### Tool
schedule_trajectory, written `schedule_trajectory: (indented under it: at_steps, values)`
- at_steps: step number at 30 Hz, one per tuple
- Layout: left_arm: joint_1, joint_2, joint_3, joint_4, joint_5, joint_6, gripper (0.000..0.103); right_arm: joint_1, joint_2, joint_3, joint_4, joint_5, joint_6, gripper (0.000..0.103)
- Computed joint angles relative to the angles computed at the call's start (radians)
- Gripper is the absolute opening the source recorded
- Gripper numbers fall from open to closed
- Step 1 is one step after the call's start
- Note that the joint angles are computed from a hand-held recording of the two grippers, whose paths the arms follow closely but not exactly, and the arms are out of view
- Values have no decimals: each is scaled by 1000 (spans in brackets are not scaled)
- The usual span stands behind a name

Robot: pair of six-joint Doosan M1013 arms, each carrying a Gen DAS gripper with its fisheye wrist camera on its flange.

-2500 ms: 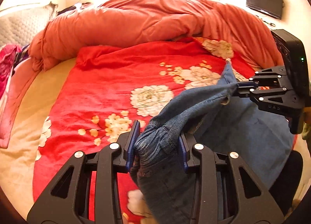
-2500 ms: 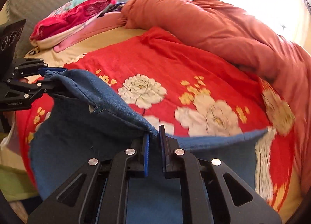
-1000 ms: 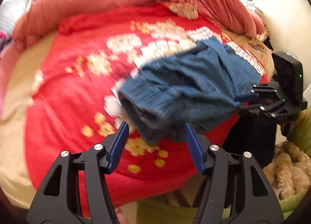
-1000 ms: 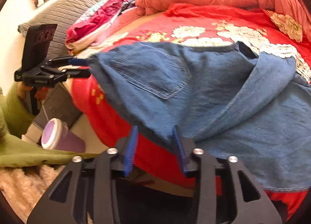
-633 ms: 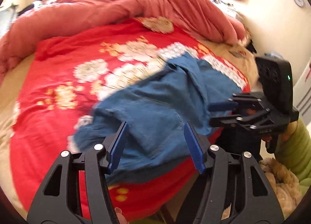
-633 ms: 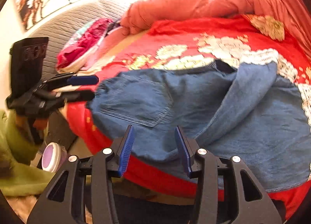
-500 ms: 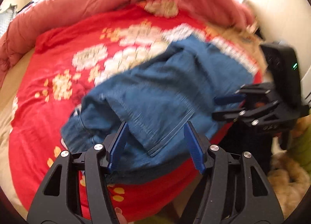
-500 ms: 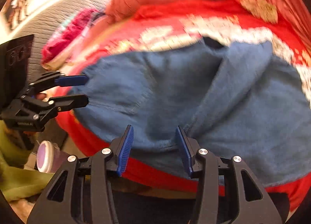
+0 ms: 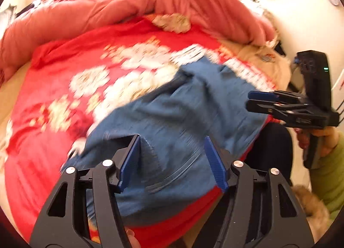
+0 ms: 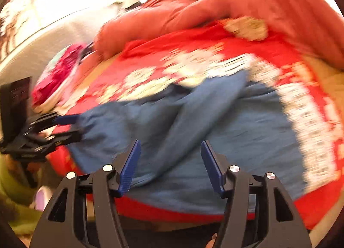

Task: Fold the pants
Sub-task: 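Open both grippers and release the folded denim onto the bed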

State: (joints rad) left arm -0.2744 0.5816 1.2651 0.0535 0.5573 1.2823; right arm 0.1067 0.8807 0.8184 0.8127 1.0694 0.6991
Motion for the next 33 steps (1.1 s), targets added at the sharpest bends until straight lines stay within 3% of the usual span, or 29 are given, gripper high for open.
schedule_trajectory:
  at_steps: [2,4,6,9,14,17,20,25,31,33]
  values:
    - [-4,28,-45,-44,15,33,61,-5,6,-14,-36,-46,58,57]
    - [-5,57,-91,-120,46,76,62,-11,10,-21,-63,-79,90,72]
    - [-10,71,-114,-125,49,73,64,-14,2,-1,-102,-131,111,73]
    - [-18,66,-106,-5,35,-21,66,-18,8,-5,-120,-129,144,73]
    - [-7,41,-61,150,122,-183,66,-13,15,-9,-104,-117,135,74]
    - [7,24,-22,177,187,-234,66,-7,23,-18,-81,-90,127,75]
    - [22,13,17,142,207,-224,66,-1,23,-17,-77,-73,117,75]
    - [20,-13,54,155,180,-212,66,-2,7,6,-54,-77,91,75]
    - [12,-74,82,262,57,-303,66,-15,-5,19,-3,-92,73,75]
    - [4,-68,59,288,31,-308,72,-16,-1,7,-1,-93,79,75]
